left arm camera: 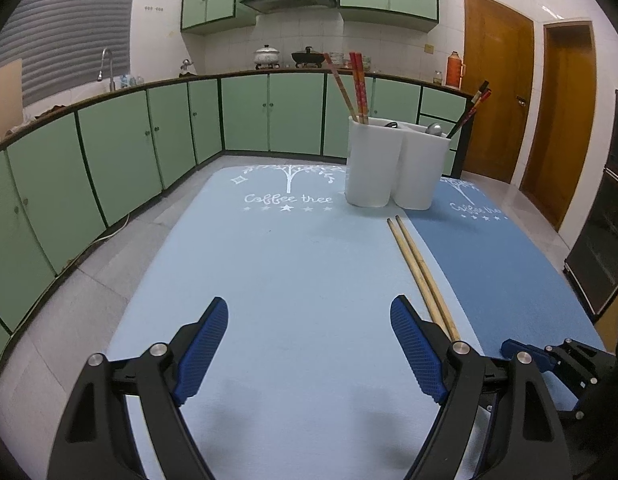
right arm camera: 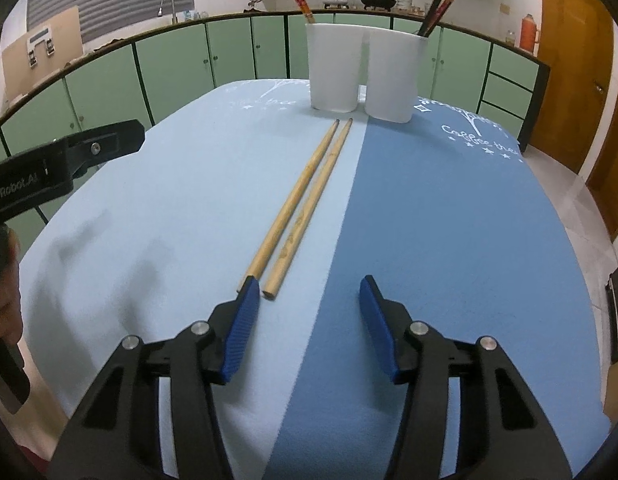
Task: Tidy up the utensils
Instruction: 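Grasp a plain wooden chopstick with the right tool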
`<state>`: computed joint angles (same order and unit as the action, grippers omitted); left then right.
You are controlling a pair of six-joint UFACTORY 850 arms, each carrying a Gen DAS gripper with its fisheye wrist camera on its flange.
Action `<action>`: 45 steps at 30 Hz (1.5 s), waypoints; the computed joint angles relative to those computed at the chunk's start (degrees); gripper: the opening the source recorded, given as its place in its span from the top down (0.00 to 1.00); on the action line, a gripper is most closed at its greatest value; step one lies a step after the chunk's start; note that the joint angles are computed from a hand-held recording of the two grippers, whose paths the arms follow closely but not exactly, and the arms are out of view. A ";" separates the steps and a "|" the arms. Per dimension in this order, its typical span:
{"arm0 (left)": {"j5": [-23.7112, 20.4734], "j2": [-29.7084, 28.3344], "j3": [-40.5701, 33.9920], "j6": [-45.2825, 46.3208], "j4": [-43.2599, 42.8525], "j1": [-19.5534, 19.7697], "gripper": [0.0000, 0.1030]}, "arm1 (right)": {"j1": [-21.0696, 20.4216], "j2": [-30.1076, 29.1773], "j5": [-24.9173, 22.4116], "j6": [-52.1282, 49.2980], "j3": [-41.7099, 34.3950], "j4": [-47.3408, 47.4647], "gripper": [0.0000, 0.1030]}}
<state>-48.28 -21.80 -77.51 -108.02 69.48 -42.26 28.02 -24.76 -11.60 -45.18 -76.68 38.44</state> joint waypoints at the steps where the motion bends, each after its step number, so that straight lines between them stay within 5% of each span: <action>1: 0.05 -0.02 -0.02 -0.09 -0.06 0.04 0.21 | 0.05 -0.10 -0.07 0.18 -0.14 -0.25 0.52; 10: 0.61 -0.23 -0.25 0.16 -0.25 -0.02 0.21 | -0.71 -0.34 0.29 8.97 -0.66 -7.44 0.60; 16: 0.87 -0.40 -0.33 0.41 -0.29 -0.29 0.21 | -0.62 -0.25 0.33 2.50 -0.15 -1.04 0.62; 22: 0.79 -0.87 -1.12 1.21 -0.46 -0.63 0.21 | -0.97 -0.60 -0.77 -4.29 -0.46 6.04 0.94; 28: 1.24 -1.91 -2.44 2.15 -0.95 -1.11 0.21 | -2.30 -0.19 -2.61 -8.46 -0.43 12.69 0.94; 35: 2.79 -4.24 -5.12 3.25 -2.69 -1.91 0.23 | -4.61 1.97 0.09 -1.36 1.04 10.11 0.94; 45: 6.37 -8.24 -8.80 8.01 -8.98 -1.89 0.48 | -7.19 3.00 1.30 -1.93 1.76 13.76 0.94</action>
<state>-41.91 -30.04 -86.30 -100.01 60.49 -44.15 20.82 -21.76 -10.29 -47.11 -74.92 52.20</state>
